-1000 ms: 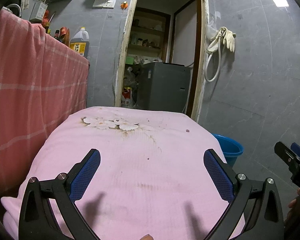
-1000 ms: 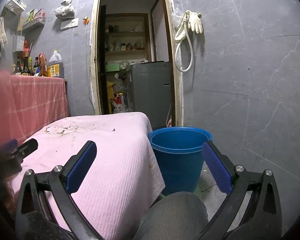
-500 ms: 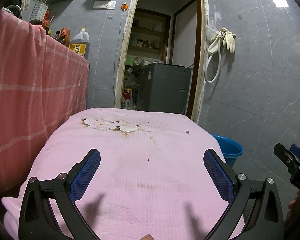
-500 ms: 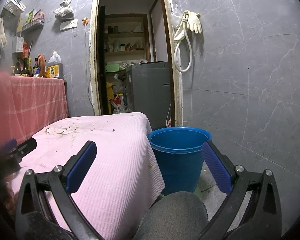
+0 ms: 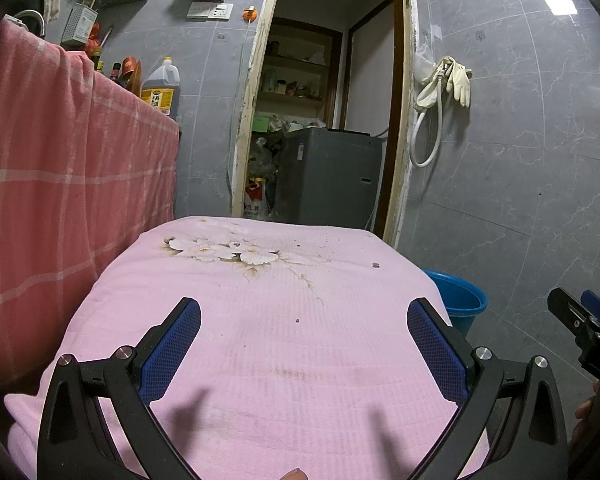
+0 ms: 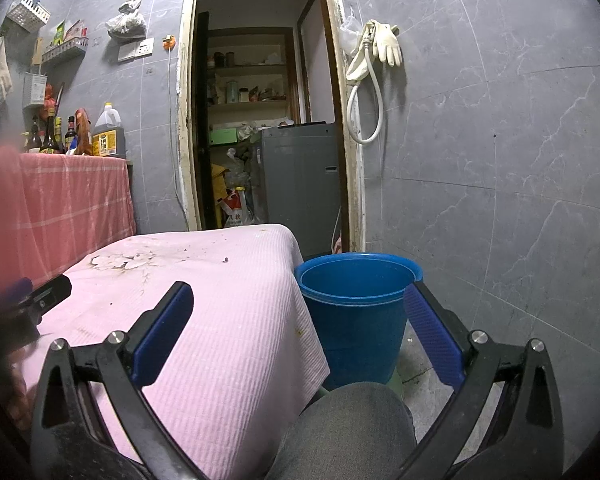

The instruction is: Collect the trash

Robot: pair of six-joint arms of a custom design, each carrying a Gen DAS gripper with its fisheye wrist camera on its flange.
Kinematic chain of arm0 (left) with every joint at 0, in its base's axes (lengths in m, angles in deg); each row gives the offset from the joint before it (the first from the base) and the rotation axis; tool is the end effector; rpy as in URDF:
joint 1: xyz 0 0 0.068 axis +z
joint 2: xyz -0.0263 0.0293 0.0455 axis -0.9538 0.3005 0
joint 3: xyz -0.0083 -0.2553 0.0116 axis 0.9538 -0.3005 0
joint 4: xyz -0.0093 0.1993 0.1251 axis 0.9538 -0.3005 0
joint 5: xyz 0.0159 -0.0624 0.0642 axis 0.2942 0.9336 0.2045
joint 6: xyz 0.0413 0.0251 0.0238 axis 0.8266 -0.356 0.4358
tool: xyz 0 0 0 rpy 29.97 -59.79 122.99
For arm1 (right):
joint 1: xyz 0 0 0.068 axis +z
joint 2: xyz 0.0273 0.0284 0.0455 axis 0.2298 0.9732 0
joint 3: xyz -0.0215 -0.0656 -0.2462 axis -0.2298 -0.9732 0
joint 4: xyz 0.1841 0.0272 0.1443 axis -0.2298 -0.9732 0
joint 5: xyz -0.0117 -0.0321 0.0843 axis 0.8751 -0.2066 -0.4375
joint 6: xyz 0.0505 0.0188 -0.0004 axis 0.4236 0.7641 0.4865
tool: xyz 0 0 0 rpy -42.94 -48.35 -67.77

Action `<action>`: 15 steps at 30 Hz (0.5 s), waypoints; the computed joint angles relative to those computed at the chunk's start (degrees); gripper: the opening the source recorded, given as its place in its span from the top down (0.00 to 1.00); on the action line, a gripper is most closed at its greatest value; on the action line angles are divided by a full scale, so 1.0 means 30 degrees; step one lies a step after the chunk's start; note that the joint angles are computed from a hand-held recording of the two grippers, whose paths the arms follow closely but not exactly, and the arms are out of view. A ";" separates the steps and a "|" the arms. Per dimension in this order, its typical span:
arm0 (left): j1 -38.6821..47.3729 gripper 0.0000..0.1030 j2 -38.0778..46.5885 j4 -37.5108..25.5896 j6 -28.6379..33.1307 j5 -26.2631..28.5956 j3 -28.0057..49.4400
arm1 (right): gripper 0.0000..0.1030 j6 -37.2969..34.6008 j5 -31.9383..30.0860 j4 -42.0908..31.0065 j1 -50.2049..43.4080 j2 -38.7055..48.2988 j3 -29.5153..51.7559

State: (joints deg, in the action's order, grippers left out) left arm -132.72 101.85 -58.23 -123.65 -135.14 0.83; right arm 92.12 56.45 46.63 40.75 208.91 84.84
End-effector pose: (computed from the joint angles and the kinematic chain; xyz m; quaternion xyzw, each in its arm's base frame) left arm 0.1360 -0.1696 0.0723 -0.1828 0.7745 0.0670 0.6019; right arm 0.2424 0.1265 0.0767 -0.1686 0.7664 0.1696 0.5962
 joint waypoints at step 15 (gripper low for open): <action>-0.0035 0.02 0.0029 -0.0064 -0.0064 -0.0027 0.0015 | 0.00 0.0010 -0.0038 0.0091 -0.0032 0.0087 0.0005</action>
State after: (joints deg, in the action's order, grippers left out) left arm -132.82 101.93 -58.42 -123.84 -135.22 0.87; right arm 92.15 56.34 46.91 40.65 209.18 84.86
